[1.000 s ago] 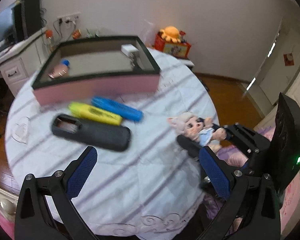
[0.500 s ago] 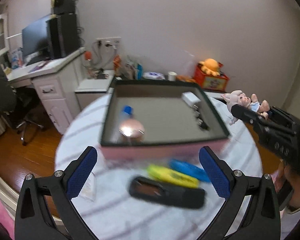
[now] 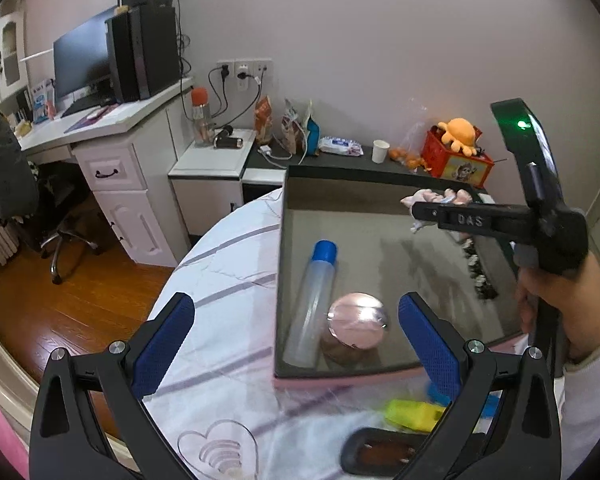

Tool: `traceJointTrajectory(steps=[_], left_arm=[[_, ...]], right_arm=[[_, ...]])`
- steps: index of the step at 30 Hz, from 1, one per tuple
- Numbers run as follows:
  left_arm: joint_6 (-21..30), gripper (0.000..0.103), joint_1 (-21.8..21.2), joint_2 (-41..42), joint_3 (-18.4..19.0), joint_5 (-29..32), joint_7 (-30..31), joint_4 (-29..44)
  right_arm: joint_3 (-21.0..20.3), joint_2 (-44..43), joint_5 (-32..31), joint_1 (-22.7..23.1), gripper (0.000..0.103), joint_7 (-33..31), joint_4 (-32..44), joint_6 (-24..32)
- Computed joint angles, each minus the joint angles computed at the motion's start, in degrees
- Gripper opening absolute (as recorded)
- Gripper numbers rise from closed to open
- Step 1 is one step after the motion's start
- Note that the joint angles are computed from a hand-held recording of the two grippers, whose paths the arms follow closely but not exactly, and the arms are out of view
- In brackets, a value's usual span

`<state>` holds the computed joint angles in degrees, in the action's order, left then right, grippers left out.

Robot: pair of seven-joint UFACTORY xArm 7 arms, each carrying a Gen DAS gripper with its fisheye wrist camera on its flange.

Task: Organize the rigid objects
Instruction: 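Carry the doll with the right gripper into the box and release, then withdraw the open right gripper from the box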

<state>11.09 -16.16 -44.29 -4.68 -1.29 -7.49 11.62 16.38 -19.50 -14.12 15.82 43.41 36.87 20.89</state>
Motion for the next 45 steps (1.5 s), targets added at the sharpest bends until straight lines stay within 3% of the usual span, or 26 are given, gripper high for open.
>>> traceJointTrajectory(steps=[7,10,15,19,33,36,37,40,45], left_arm=[[-3.3,0.103,-1.4,6.7,3.5,-0.9,3.5,1.8],[-3.7,0.103,-2.2,7.7,3.9,-1.9,4.0,2.0],[-2.5,0.103,-3.4,6.5,3.4,-2.7,5.0,1.5],[-1.0,0.103,-2.7,4.2,2.4,-2.6,4.9,0.7],[5.6,0.103,-2.1,-4.8,-1.7,-1.3,0.2,-2.2],[7.8,0.103,-3.1,-8.0,-2.1,-1.2,-1.2,-3.4],[8.9,0.103,-3.6,-9.3,-2.4,-1.3,-1.9,-3.9],[12.5,0.103,-4.7,-14.4,-4.1,-1.2,-4.7,-5.6],[20.5,0.103,-7.5,-24.6,-7.3,-0.2,-10.3,-7.8]], right_arm=[[-2.1,8.3,-0.9,-0.4,0.044,0.0,4.8,2.6],[-1.7,7.5,-4.7,-1.8,0.044,4.3,5.1,4.2],[-3.8,8.7,-0.4,0.1,0.046,0.1,6.1,4.7],[-3.2,7.0,-1.7,0.2,0.063,2.3,6.0,5.8],[-3.0,-11.9,6.2,3.1,0.065,-2.4,-6.7,6.3],[-0.9,-19.9,7.1,4.0,0.07,-2.0,-10.3,7.8],[0.2,-23.4,7.3,4.5,0.081,-1.3,-11.7,8.6],[2.9,-31.8,7.9,6.6,0.082,0.2,-14.9,10.9],[7.9,-39.9,8.6,10.9,0.082,3.3,-16.2,19.4]])
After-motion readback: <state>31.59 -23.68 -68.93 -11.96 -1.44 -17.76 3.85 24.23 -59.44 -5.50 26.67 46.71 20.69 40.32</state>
